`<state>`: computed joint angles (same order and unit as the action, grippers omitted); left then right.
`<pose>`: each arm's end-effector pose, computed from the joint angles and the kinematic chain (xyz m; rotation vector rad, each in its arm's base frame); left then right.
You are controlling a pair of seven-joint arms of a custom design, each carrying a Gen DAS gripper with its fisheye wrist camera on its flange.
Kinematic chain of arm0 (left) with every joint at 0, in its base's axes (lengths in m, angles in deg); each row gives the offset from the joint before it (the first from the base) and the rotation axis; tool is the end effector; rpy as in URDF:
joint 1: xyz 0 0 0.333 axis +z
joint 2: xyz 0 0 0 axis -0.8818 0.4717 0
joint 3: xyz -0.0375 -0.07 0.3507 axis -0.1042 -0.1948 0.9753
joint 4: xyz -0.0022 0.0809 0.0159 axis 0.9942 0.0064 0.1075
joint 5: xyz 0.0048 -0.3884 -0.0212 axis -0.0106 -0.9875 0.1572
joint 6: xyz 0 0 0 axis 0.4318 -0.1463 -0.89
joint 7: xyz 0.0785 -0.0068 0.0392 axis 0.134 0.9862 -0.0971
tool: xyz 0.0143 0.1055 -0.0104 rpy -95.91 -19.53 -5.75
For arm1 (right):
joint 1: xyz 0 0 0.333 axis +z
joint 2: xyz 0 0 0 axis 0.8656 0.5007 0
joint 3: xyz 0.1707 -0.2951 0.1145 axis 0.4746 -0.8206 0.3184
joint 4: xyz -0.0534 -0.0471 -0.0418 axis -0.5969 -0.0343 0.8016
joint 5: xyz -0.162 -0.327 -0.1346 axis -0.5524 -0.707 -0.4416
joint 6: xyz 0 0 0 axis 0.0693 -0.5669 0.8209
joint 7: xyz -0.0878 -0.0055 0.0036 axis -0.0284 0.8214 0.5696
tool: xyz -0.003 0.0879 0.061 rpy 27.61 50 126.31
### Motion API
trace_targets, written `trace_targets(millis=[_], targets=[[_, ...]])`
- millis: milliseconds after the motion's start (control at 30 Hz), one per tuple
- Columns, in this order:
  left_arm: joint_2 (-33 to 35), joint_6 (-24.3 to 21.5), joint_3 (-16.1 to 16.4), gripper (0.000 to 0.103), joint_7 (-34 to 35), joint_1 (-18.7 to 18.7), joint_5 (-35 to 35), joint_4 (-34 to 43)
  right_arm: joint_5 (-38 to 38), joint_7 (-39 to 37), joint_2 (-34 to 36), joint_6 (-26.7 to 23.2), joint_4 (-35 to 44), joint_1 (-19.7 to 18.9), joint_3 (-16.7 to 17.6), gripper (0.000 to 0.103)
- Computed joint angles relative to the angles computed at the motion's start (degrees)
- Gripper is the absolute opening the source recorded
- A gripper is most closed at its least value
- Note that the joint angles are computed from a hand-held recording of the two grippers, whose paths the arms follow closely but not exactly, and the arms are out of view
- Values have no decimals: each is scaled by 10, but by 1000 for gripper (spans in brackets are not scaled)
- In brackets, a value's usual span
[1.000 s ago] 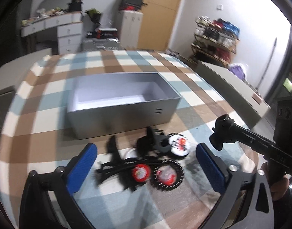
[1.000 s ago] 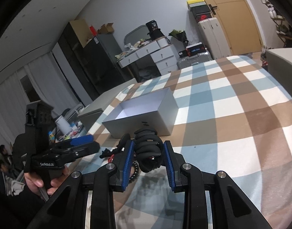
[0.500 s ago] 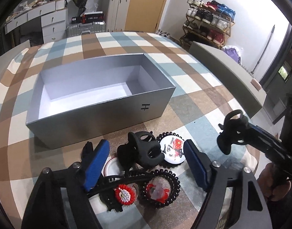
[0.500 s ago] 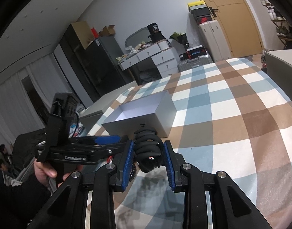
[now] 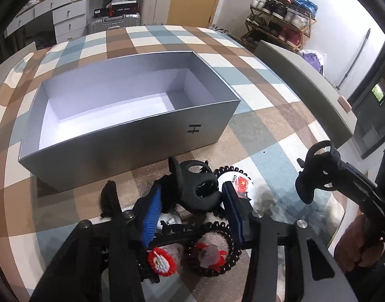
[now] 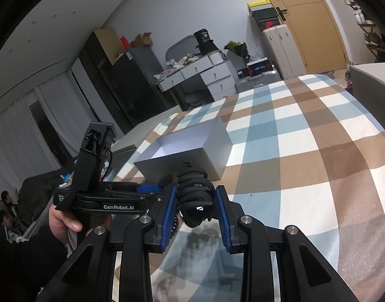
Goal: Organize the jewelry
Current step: 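Lift the black hair tie with the right gripper over the grey box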
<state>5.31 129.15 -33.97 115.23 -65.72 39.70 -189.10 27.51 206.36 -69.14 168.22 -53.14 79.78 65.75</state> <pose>0.5370 -0.0890 0.5759 -1.5991 2.4081 -0.8916 0.4627 0.2978 0.5131 -1.5198 1.2750 -0.2793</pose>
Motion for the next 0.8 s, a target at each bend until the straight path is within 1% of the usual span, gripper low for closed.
trace_targets(millis=[67,167,367,467,600,667,733,800], targets=[[1,2,0,41,7,-1,-1,0,-1,-2,-1,-4,2,0,0,30],[-3,-5,3,41,24,-3,-21,0,4,-10,-3,-8,4,3,0,30],[-20,14,4,41,46,-9,-34,-11,24,-28,-6,-10,5,9,0,30],[-29,20,8,41,55,-12,-47,-14,-14,-2,-8,-18,13,3,0,30],[-40,27,15,41,56,-15,-63,-18,8,-33,-13,-22,17,12,0,30],[-49,44,16,41,61,-16,-68,-25,-2,-27,-11,-24,26,12,-1,30],[-57,52,20,41,67,-19,-75,-29,-11,-22,-7,-26,39,11,0,30],[-63,61,26,41,72,-21,-85,-30,-39,-3,0,-30,59,4,3,30]])
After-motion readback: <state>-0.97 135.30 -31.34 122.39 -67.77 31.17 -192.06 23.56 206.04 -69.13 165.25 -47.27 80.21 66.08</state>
